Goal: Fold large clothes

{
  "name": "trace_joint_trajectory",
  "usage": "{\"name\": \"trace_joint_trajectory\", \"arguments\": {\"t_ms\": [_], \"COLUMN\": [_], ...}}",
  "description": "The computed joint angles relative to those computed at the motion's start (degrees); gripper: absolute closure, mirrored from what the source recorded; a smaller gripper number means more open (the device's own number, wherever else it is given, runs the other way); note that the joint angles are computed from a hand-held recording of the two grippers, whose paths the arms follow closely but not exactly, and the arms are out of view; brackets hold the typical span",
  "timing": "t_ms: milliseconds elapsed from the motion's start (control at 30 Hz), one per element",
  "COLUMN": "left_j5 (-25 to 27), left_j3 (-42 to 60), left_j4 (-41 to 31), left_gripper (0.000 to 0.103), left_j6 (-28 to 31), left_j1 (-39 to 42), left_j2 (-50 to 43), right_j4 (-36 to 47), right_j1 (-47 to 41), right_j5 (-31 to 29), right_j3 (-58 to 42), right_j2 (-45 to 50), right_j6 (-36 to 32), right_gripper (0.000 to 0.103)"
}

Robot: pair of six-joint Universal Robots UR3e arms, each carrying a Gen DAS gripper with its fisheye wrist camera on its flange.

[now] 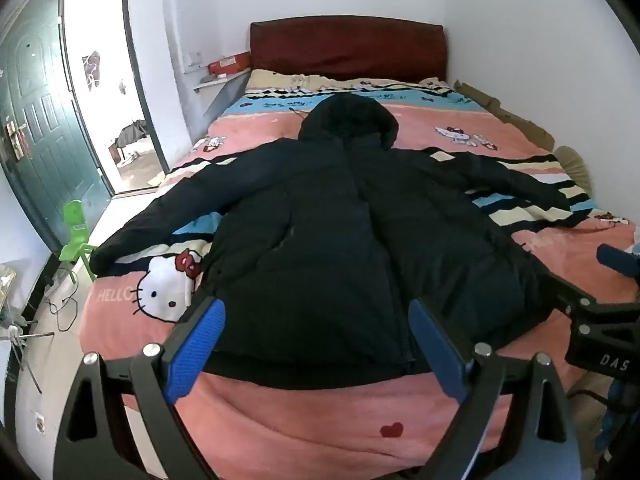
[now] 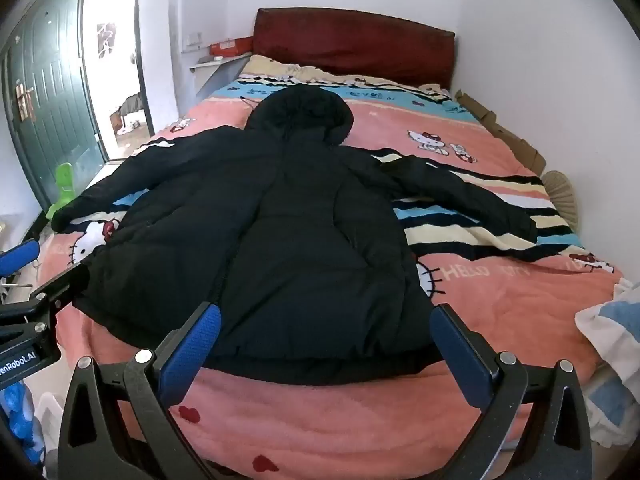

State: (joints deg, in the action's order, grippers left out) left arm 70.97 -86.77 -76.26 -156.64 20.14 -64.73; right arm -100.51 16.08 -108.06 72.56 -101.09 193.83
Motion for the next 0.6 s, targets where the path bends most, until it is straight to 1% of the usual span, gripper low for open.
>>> {"name": "trace_joint_trajectory", "arguments": {"t_ms": [233, 267, 300, 433, 533, 600], "left_j5": [-0.9, 1.0, 0.9, 0.7, 0.7, 1.7], "left_j3": [-0.3, -2.0, -2.2, -2.6, -1.5, -0.7], "left_j4": [-0.9, 2.0, 2.1, 1.9, 1.0, 0.8], "left_gripper": [0.009, 0.009, 0.009, 0.009, 0.009, 0.009], "left_j6": [0.7, -0.2, -0.2, 0.0, 0.1, -0.6], "left_j1": [1.7, -0.4, -0.3, 0.1, 0.3, -0.9], "left_j2": [1.2, 0.1, 0.1, -0.6, -1.3, -2.0], "right_j4": [0.6, 0.8, -0.3, -1.0, -1.6, -1.5], "right_j1": [0.9, 1.1, -0.9, -1.9, -1.1, -1.0], "right_j5": [-0.7, -0.8, 0.9, 1.5, 0.9, 1.0], "right_j3": [-1.1, -1.3, 0.1, 1.5, 2.1, 2.1], "right_j2": [0.6, 0.8, 0.3, -0.7, -0.1, 0.1], "right_j6": [0.8, 0.9, -0.2, -1.1, -0.5, -0.5], "right_gripper": [0.0, 0.0, 0.0, 0.0, 0.0, 0.0]}}
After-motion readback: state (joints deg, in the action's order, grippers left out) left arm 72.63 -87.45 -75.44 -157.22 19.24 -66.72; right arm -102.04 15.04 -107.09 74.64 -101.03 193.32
